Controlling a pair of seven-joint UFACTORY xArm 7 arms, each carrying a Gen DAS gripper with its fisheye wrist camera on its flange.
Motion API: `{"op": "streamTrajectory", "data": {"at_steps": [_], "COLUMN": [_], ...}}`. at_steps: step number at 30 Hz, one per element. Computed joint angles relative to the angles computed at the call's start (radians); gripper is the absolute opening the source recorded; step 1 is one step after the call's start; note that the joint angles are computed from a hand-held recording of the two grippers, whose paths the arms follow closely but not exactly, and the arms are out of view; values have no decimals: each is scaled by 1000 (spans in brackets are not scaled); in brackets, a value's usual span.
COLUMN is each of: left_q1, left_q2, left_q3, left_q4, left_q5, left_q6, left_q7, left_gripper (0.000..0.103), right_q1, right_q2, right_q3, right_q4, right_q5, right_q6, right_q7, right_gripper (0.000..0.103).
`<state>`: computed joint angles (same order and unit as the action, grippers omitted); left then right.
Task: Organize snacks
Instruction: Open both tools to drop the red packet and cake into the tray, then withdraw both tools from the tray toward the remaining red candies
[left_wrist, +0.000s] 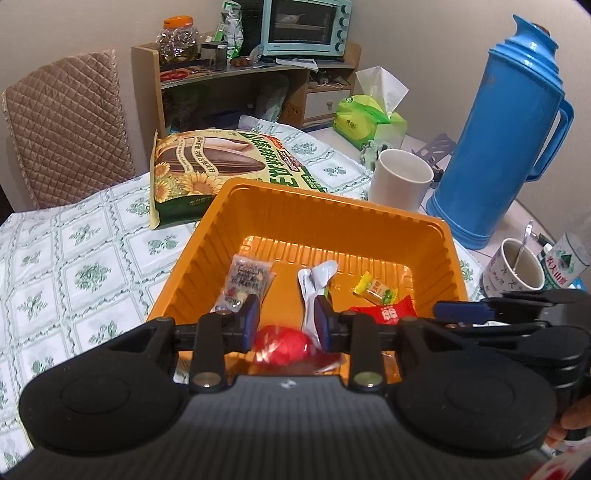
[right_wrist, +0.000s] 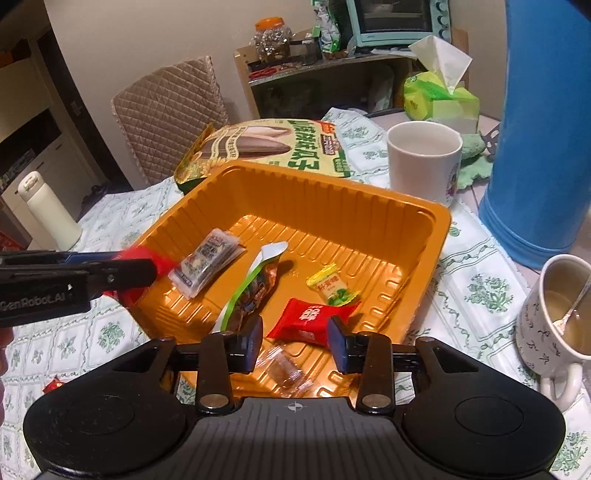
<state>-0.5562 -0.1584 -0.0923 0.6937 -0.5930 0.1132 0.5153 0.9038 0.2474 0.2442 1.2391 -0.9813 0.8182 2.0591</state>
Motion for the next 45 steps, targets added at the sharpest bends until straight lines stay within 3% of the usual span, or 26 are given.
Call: {"op": "streamTrajectory", "data": {"at_steps": [11, 22, 33, 45], "left_q1": [27, -24, 44, 195], "left_q2": [16, -174, -491, -869], "left_q3": [-23, 45, 62, 68], "left_q4": [15, -121, -337, -516], "left_q5": [27, -47, 125, 343], "left_q6": [14, 62, 163, 367], "left_q7": [-42, -63, -304, -484], "left_gripper": [29, 36, 39, 39], "right_q1": [1, 27, 80, 154], "right_q2": [-37, -44, -47, 16], "right_q3": [22, 48, 76, 70], "right_q4": [-20, -5, 22, 102], "right_q5": [-16, -44, -67, -96], "right_q6": [48, 92, 127, 103], "right_q7": [27, 50, 76, 54], "right_gripper": [45, 57, 61, 61]}}
